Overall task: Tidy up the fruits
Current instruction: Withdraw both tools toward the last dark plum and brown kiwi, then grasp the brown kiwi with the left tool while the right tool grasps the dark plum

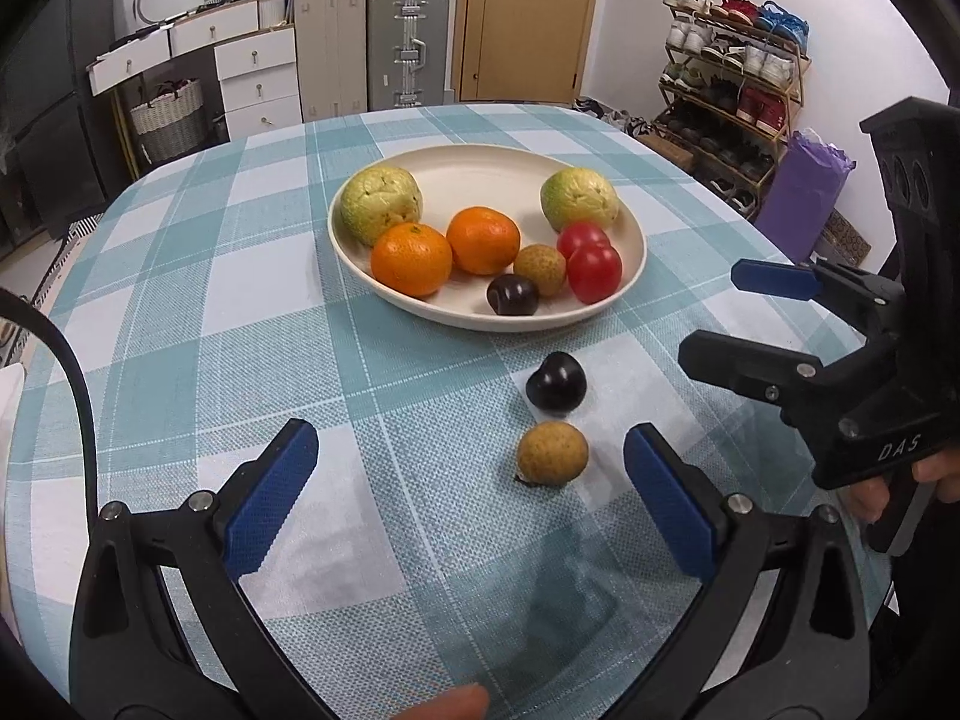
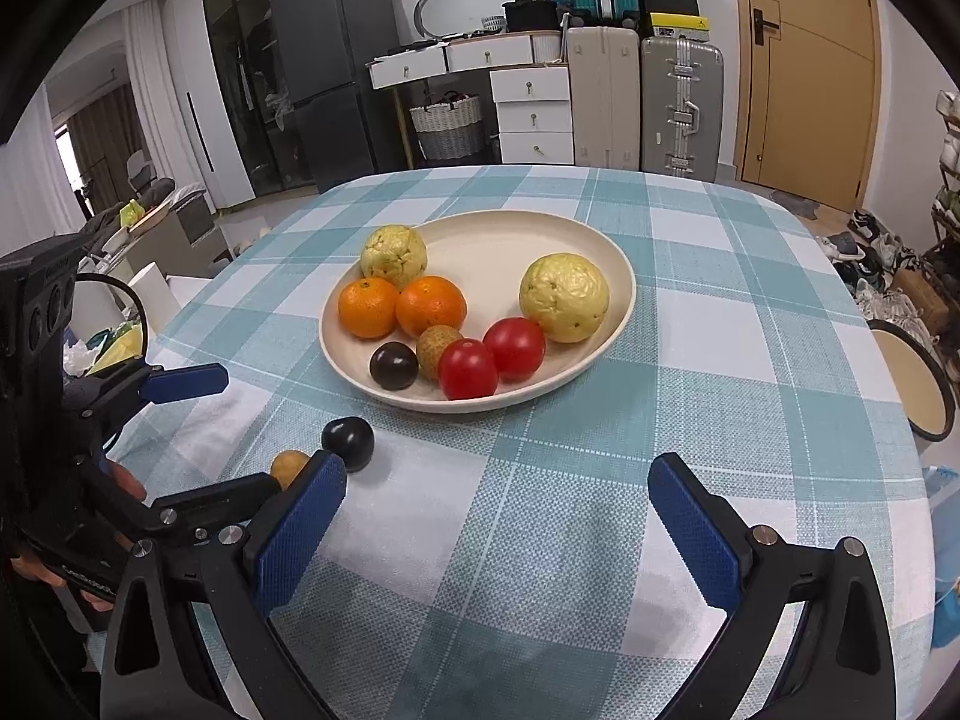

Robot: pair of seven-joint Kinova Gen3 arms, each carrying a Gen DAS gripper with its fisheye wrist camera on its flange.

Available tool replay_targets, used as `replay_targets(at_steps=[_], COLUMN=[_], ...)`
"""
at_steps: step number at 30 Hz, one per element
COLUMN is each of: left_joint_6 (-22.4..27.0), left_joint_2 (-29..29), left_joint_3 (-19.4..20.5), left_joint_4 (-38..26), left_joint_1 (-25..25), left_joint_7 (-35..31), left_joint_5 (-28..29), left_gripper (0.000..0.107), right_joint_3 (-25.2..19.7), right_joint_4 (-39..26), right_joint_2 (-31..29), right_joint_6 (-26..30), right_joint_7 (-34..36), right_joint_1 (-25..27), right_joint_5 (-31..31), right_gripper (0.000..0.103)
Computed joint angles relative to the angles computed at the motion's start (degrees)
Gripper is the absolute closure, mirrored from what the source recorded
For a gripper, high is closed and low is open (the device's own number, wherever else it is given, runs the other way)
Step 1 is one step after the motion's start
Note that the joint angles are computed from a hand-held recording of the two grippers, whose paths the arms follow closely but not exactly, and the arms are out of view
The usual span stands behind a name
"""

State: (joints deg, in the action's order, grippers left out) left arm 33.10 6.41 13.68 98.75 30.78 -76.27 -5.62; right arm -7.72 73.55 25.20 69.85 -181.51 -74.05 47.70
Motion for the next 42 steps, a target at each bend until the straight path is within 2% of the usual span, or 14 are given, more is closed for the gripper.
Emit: replay_targets(at_steps=[4,7,10,12,18,26,29,34,42], left_joint_6=[0.9,1.3,2.1,2.1,1.8,2.0,1.3,0.0,-3.6], left_joint_2=[0.5,0.8,1.2,1.4,1.0,1.3,0.8,-0.1,-2.6], left_joint_3=[0.5,0.7,1.1,1.4,1.9,1.6,1.8,1.5,0.4], left_joint_4=[-0.4,-0.6,-1.1,-1.1,-0.4,-0.4,0.3,1.1,3.4], left_joint_1=[-0.5,-0.6,-1.3,-1.9,-3.8,-3.2,-4.1,-4.1,-5.4], left_joint_7=[-2.7,-4.4,-7.7,-10.1,-17.8,-19.9,-22.2,-22.8,-21.5], left_joint_5=[2.1,3.2,5.8,8.0,15.0,16.1,18.5,18.8,19.3], left_gripper=[0.008,0.015,0.030,0.044,0.061,0.083,0.083,0.083,0.083], right_joint_3=[0.0,-0.1,-0.1,-0.1,0.0,0.0,0.0,-0.2,-1.1], right_joint_4=[0.4,0.6,0.6,0.7,1.0,0.8,0.8,1.3,4.8], right_joint_2=[-0.1,-0.1,0.0,0.0,-0.2,-0.1,-0.2,-0.4,-2.3], right_joint_6=[-0.6,-1.1,-1.3,-1.7,-2.0,-1.8,-1.9,-2.6,-10.6], right_joint_7=[-0.6,-0.4,-0.1,-0.1,-0.6,-0.4,-0.4,-0.4,-2.6], right_joint_1=[0.2,0.5,0.6,0.6,0.6,0.6,0.6,0.9,3.0], right_joint_5=[-0.3,-0.6,-0.8,-0.8,-0.8,-0.9,-0.9,-1.1,-1.5], right_gripper=[0.000,0.000,0.000,0.000,0.000,0.000,0.000,0.000,0.001])
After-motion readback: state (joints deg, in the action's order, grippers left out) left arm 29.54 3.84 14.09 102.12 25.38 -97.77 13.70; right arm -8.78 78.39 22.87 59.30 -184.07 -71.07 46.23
